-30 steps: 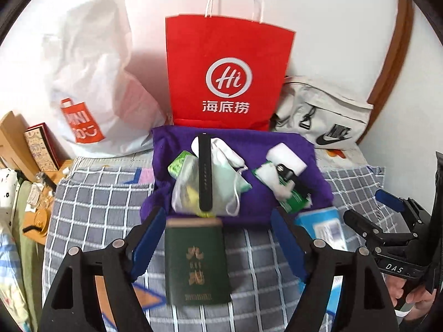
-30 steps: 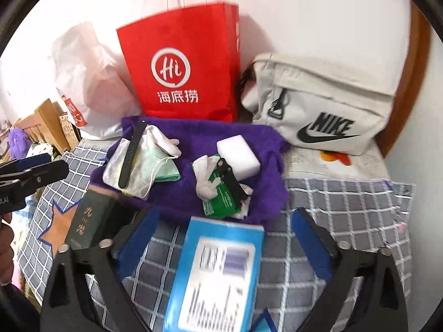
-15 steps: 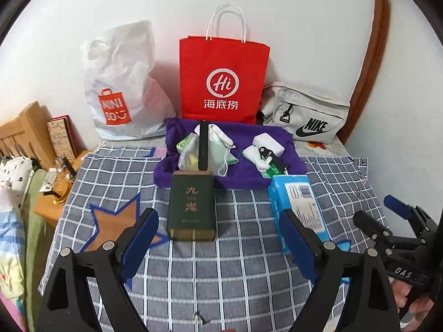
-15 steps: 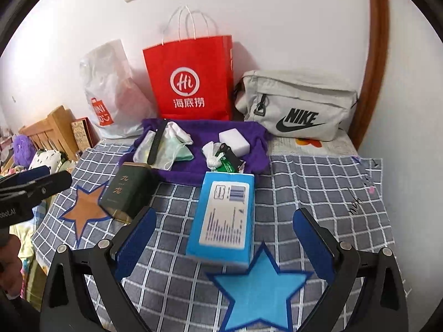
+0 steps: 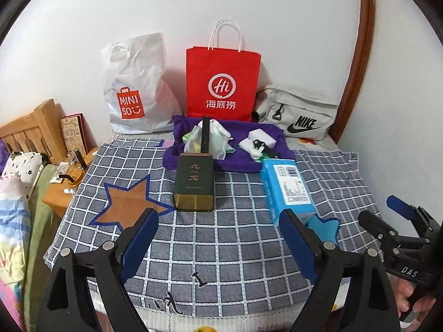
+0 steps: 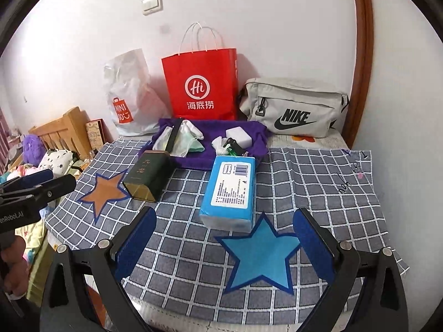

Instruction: Organize soft objects

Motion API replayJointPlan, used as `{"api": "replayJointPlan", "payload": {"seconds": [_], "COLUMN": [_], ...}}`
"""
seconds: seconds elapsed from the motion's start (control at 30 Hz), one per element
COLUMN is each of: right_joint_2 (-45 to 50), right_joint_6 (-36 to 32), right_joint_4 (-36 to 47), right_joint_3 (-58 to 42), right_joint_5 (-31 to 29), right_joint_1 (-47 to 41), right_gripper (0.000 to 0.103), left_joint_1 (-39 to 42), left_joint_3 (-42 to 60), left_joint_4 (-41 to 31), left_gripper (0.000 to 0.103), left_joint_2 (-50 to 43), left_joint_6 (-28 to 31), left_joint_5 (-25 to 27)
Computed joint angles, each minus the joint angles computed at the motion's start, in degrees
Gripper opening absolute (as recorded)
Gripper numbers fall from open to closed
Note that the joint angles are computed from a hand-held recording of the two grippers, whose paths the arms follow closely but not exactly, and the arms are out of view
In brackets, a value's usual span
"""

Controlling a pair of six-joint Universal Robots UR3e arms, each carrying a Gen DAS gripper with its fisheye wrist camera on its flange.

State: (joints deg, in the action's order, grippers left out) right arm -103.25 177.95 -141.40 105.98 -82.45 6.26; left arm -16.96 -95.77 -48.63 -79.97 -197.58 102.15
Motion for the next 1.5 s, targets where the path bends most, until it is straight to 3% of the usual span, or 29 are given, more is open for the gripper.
{"api": "replayJointPlan", "payload": {"seconds": [0.8,1.5], "right_joint_2": [-8.11,-8.44], "right_joint_6": [-0.59,-0.85], "right_joint_4": [2.10,2.30], "right_joint_3": [3.53,3.65], "right_joint_5": [0.45,1.54], "right_joint_1": [0.46,-0.39], "right_gripper": [0.098,0.098], "left_joint_1": [-5.60,-6.29], "left_joint_3": [-1.67,-1.66], "left_joint_4": [-0.66,-0.92], "left_gripper": [0.088,0.088], "left_joint_2": [3.58,3.61], "left_joint_6": [-3.35,-3.75], "left_joint_5": [5.76,6.38]}}
